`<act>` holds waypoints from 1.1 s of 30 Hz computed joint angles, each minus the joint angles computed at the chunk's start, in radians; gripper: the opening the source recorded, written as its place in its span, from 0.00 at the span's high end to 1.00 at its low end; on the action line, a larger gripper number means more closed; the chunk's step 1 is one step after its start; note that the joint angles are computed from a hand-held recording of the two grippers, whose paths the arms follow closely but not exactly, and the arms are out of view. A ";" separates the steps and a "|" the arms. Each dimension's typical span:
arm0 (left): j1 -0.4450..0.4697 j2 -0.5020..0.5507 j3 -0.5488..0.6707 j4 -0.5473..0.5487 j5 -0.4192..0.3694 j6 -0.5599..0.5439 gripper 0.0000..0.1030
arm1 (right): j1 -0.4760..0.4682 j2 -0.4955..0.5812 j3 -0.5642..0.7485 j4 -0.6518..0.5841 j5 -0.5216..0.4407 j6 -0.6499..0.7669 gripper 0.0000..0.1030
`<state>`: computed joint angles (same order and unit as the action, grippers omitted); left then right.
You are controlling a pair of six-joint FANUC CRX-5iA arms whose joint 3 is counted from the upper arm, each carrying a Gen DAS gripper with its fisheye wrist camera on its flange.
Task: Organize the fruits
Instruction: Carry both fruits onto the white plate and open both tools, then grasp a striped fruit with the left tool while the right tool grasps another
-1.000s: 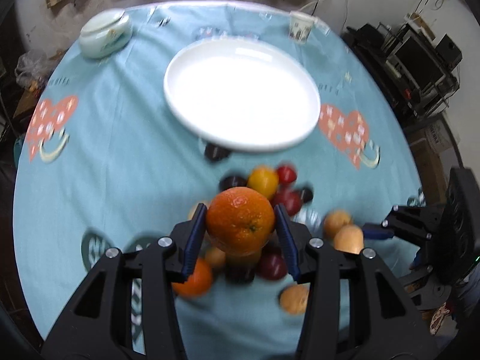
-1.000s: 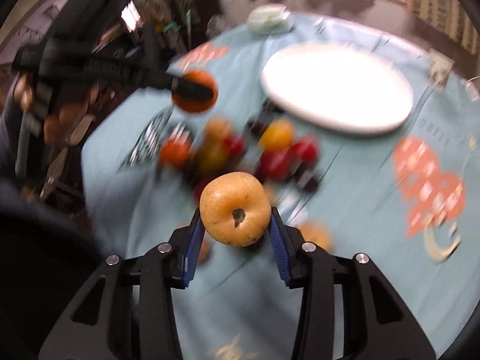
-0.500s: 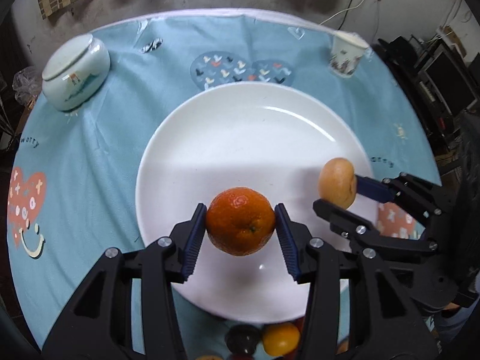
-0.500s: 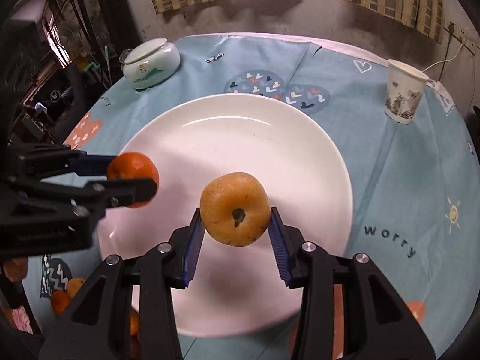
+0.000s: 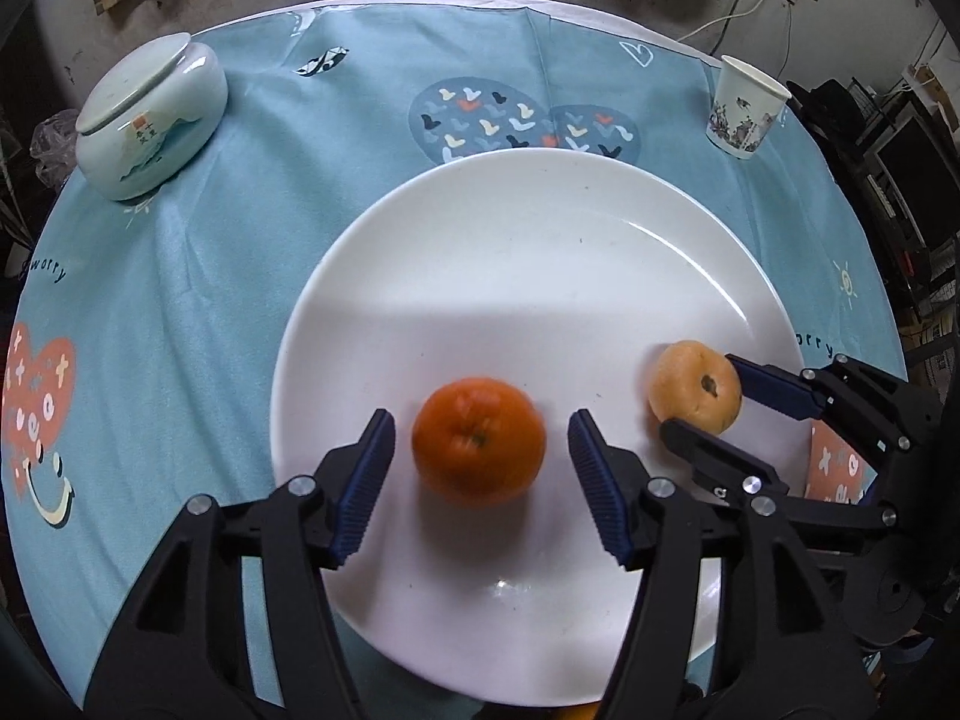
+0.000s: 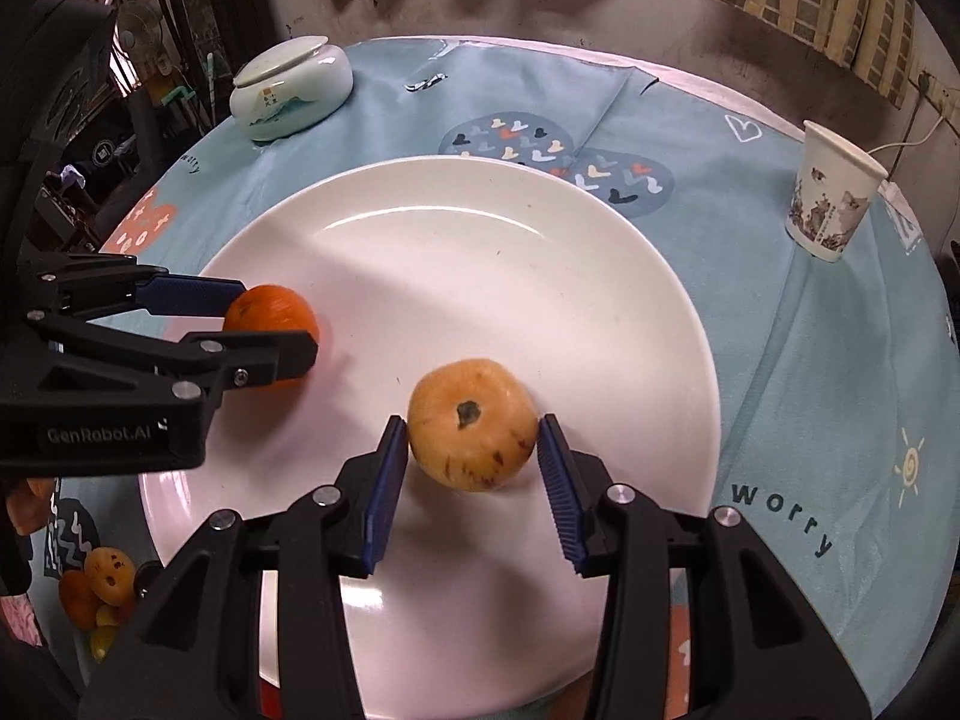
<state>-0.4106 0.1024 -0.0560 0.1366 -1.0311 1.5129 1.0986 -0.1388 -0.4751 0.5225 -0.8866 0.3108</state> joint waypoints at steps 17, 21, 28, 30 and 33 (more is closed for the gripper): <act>-0.033 -0.342 -0.212 -0.046 0.012 -0.060 0.15 | 0.384 -0.191 -0.113 0.104 -0.273 -0.482 0.36; -0.025 -0.496 -0.324 0.000 -0.021 -0.181 0.12 | 0.590 -0.235 -0.150 0.148 -0.387 -0.704 0.35; -0.011 -0.691 -0.499 0.091 -0.183 -0.426 0.12 | 0.857 -0.208 -0.160 0.114 -0.536 -0.968 0.32; -0.031 -0.720 -0.537 0.092 -0.210 -0.449 0.12 | 0.900 -0.209 -0.167 0.089 -0.536 -1.031 0.32; -0.083 -0.714 -0.558 0.067 -0.217 -0.421 0.12 | 0.932 -0.197 -0.164 0.054 -0.536 -1.071 0.32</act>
<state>-0.4932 -0.6112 -0.6138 0.2041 -1.2480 1.0914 2.0302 -0.3357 -0.6391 0.5763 -1.4221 -0.7600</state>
